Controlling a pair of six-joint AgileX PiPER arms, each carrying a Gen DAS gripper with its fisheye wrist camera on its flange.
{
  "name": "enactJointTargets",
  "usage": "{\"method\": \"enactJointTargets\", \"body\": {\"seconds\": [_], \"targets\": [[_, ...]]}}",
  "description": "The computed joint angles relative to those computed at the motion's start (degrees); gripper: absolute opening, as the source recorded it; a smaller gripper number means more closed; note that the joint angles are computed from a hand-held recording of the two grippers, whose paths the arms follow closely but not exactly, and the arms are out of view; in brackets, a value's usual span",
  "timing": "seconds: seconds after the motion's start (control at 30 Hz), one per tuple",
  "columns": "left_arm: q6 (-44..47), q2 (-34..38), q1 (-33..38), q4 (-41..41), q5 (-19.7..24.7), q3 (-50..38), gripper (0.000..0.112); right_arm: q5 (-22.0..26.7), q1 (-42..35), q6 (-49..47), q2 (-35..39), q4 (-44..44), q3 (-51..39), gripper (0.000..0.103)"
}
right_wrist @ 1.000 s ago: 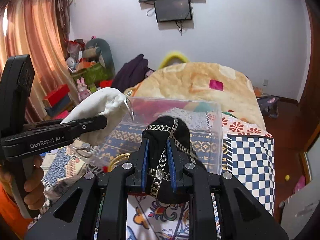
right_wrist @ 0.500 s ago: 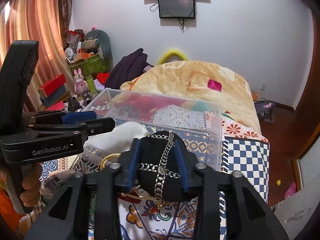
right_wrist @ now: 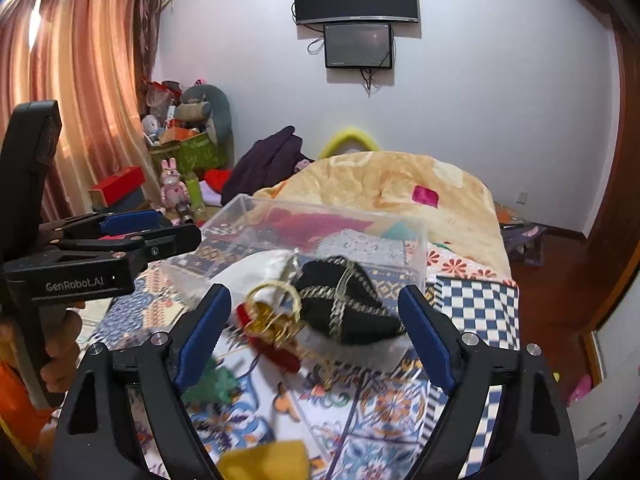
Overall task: Organize soft objects
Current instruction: 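Carry the white pouch into the box with the left tool while the right drops the cap in, then grasp the bag of silver scrubbers with the left tool while the right tool grasps the yellow sponge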
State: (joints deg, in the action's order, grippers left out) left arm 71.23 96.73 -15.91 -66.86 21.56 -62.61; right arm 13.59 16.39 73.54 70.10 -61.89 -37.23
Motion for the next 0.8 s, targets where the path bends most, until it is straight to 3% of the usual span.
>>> {"method": "enactJointTargets", "body": {"seconds": [0.27, 0.43, 0.73, 0.8], "targets": [[15.6, -3.9, 3.3, -12.7, 0.2, 10.2, 0.082, -0.8, 3.1, 9.5, -3.9, -4.8, 6.4, 0.084], [29.0, -3.4, 3.1, -22.7, -4.0, 14.7, 0.082, -1.9, 4.3, 16.5, -2.9, -7.8, 9.4, 0.084], [32.9, 2.4, 7.4, -25.6, -2.3, 15.3, 0.082, -4.6, 6.0, 34.5, 2.0, -22.8, 14.6, 0.084], [33.8, 3.5, 7.8, -26.2, -2.4, 15.3, 0.082, -5.4, 5.5, 34.3, 3.4, -22.6, 14.6, 0.084]]}}
